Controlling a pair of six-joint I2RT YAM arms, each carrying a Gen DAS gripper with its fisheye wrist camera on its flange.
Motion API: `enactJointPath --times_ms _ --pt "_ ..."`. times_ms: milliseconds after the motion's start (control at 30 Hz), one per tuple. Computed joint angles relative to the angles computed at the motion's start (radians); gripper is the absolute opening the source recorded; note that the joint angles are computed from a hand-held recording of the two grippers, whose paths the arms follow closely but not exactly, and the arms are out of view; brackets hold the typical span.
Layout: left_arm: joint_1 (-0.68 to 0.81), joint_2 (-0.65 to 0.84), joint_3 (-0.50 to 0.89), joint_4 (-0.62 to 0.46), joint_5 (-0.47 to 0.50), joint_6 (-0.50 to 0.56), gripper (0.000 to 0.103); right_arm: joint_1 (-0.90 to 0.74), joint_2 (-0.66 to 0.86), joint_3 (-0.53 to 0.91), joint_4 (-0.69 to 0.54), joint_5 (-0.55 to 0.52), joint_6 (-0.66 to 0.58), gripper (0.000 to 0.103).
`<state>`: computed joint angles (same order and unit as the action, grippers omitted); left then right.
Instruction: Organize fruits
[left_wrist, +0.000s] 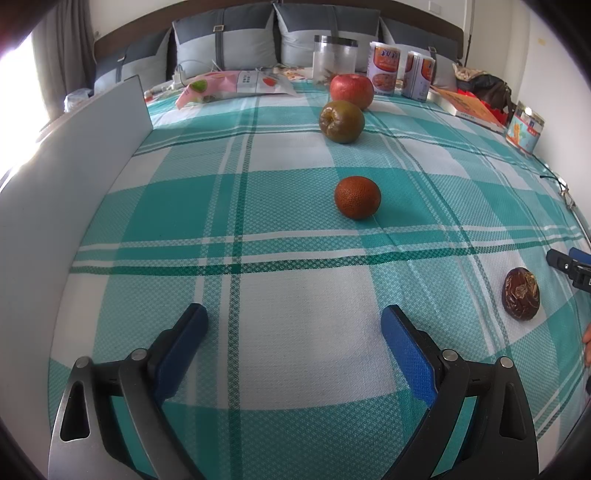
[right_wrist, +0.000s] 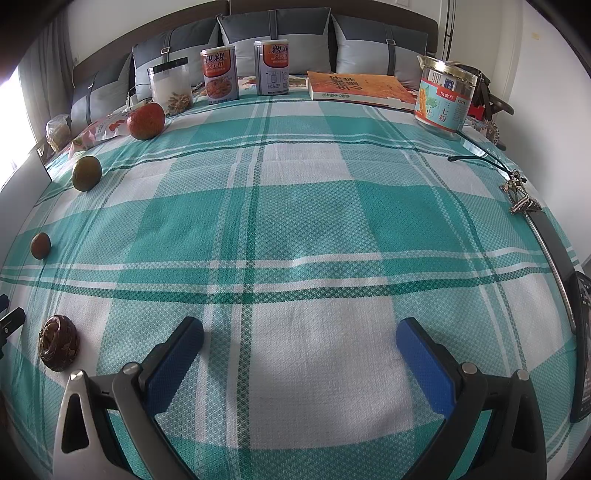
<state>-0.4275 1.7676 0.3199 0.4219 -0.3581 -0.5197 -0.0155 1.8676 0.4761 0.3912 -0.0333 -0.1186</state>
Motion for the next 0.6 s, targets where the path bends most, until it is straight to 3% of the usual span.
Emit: enactJointPath --times_ms 600 --pt "0.0 0.0 -0.001 0.001 0.0 0.0 0.096 -0.002 0.005 0.0 0.006 -0.002 -0.001 0.103"
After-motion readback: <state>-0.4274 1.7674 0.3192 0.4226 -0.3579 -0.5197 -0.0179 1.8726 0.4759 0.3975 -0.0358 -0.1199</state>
